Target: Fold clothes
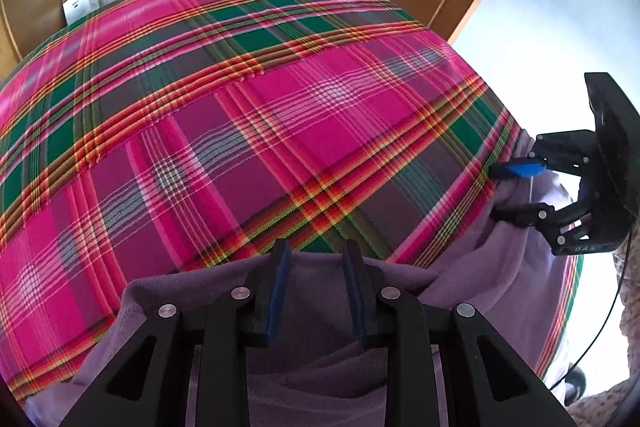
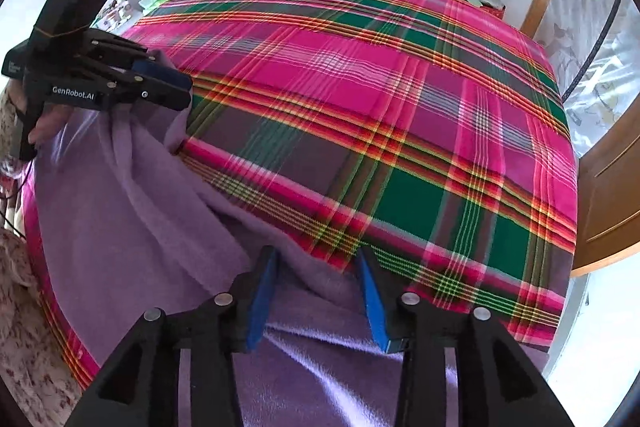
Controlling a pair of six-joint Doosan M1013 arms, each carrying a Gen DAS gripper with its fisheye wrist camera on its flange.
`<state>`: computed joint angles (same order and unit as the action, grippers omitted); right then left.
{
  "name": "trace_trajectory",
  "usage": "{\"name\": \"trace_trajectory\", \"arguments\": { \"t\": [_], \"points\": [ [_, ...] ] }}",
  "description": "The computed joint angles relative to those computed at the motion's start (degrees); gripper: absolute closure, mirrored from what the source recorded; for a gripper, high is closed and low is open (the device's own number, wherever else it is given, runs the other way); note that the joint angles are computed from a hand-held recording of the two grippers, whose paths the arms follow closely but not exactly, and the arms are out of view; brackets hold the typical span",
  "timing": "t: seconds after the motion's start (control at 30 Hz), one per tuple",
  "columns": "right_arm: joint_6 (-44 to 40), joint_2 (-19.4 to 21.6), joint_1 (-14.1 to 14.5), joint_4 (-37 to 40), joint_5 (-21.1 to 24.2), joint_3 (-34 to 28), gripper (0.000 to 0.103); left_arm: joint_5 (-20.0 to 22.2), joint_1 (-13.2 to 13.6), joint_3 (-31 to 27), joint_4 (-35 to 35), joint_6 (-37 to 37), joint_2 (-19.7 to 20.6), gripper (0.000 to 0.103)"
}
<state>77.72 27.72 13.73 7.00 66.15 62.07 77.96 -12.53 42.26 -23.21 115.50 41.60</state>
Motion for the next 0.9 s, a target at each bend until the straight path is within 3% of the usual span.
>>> {"name": "trace_trajectory", "arguments": {
  "t": [0.07, 0.17, 0.37, 0.6, 0.7, 0.9],
  "points": [
    [-1.3, 0.0, 0.0, 1.3, 0.2, 0.0, 0.086, 0.2, 0.0, -0.4, 0.1, -0.3, 0.2, 0.075],
    [-2.1, -0.4, 0.4, 1.2, -0.9, 0.5, 0.097, 0.1, 0.1, -0.5, 0.0, -1.1, 0.4, 0.075],
    [4.6, -2.4, -0.3, 0.0, -6.0, 3.3, 0.099, -0.9, 0.4, -0.3, -0.3, -2.3, 0.4, 0.075],
    [5.8, -1.8, -0.7, 1.8, -6.1, 3.4, 0.098, -1.6, 0.5, -0.5, 0.5, -4.1, 0.5, 0.075],
    [6.5, -2.0, -0.6, 1.0, -6.0, 3.5, 0.096, -3.7, 0.7, 0.4, 1.4, -5.5, -0.2, 0.075],
    [8.8, -3.9, 0.1, -0.6, -11.8, 5.6, 0.091, -7.9, 2.4, 3.1, -1.2, -7.0, -2.5, 0.075]
  ]
}}
